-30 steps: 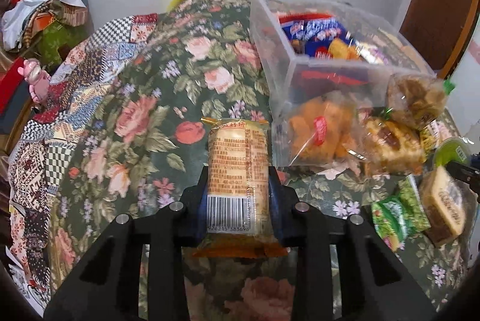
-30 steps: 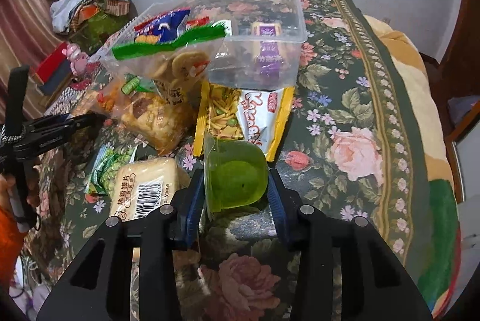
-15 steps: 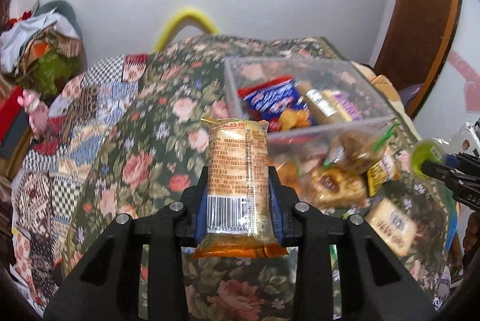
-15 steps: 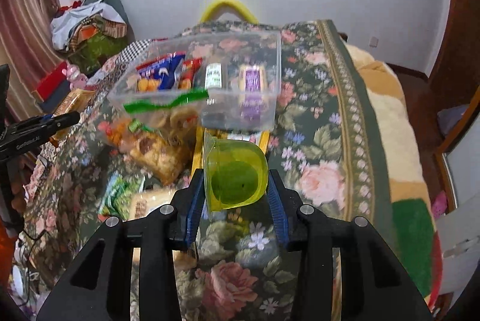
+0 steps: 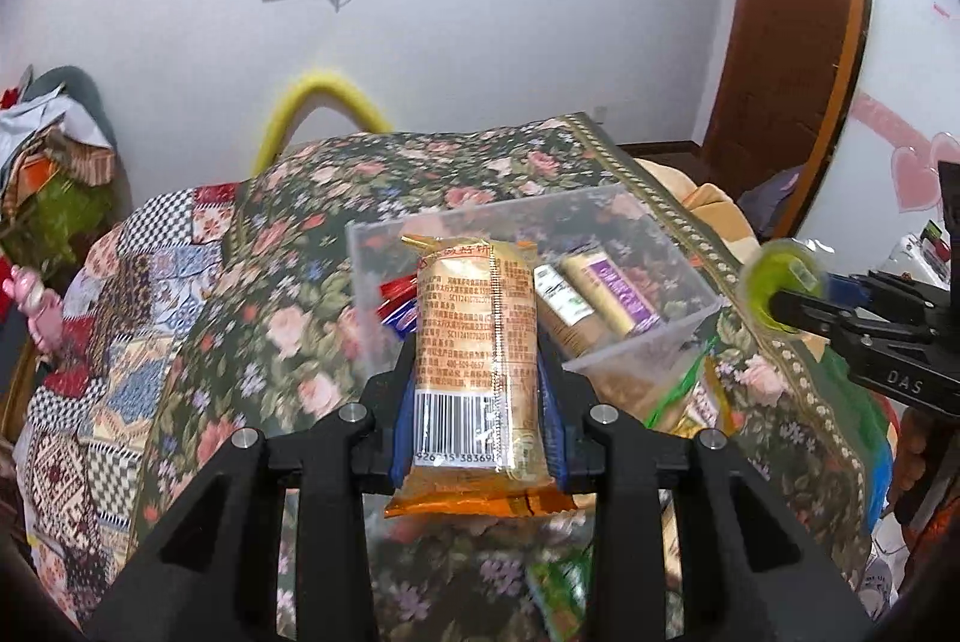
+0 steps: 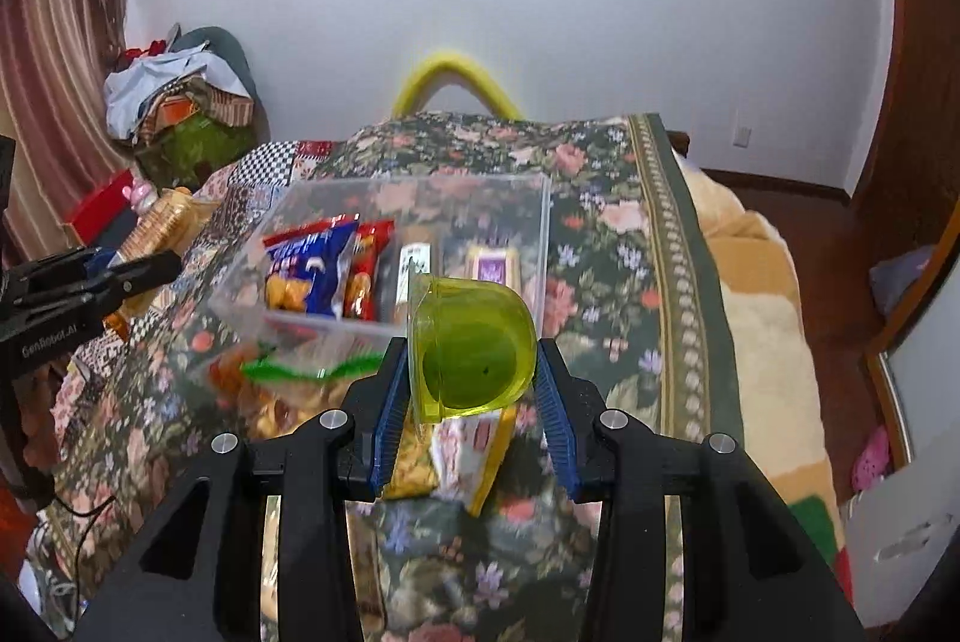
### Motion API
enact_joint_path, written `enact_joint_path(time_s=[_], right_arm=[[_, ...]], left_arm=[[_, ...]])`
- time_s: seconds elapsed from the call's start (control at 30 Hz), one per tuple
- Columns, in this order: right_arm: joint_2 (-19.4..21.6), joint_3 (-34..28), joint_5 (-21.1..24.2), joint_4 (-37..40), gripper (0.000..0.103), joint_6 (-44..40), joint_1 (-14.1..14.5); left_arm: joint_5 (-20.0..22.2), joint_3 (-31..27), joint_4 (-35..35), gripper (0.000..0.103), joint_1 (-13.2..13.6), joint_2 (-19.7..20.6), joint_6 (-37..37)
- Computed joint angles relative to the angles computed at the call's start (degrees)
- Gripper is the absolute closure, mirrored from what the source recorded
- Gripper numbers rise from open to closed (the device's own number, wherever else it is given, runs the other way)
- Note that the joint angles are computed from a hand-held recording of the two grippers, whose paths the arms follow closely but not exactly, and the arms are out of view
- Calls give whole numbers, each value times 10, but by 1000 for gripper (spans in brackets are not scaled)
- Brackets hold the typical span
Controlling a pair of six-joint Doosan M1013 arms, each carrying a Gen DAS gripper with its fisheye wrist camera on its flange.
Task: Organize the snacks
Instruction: 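Carry the bread pack and jelly cup over the clear box and lower them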
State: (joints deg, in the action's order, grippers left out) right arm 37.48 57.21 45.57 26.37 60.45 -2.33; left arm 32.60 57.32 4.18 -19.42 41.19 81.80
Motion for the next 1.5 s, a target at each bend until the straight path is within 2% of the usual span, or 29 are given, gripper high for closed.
enact_joint_path(time_s=[0.5,0.97,1.23,1.4,1.5], right_arm=[[55,-83,34,-13,65,10,6],[112,-166,108,-50,65,43,14],[119,-177,117,-59,65,50,17],[127,-191,141,-65,64,55,19],[117,-176,120,-66,64,50,19]], left_arm=[[54,-129,-47,69,-11,79,51],[156,-279,-80,69,-7,168,53],[195,-315,-80,69,-7,190,54],[200,-313,-88,68,-5,189,46],[186,-293,-96,67,-2,178,41]])
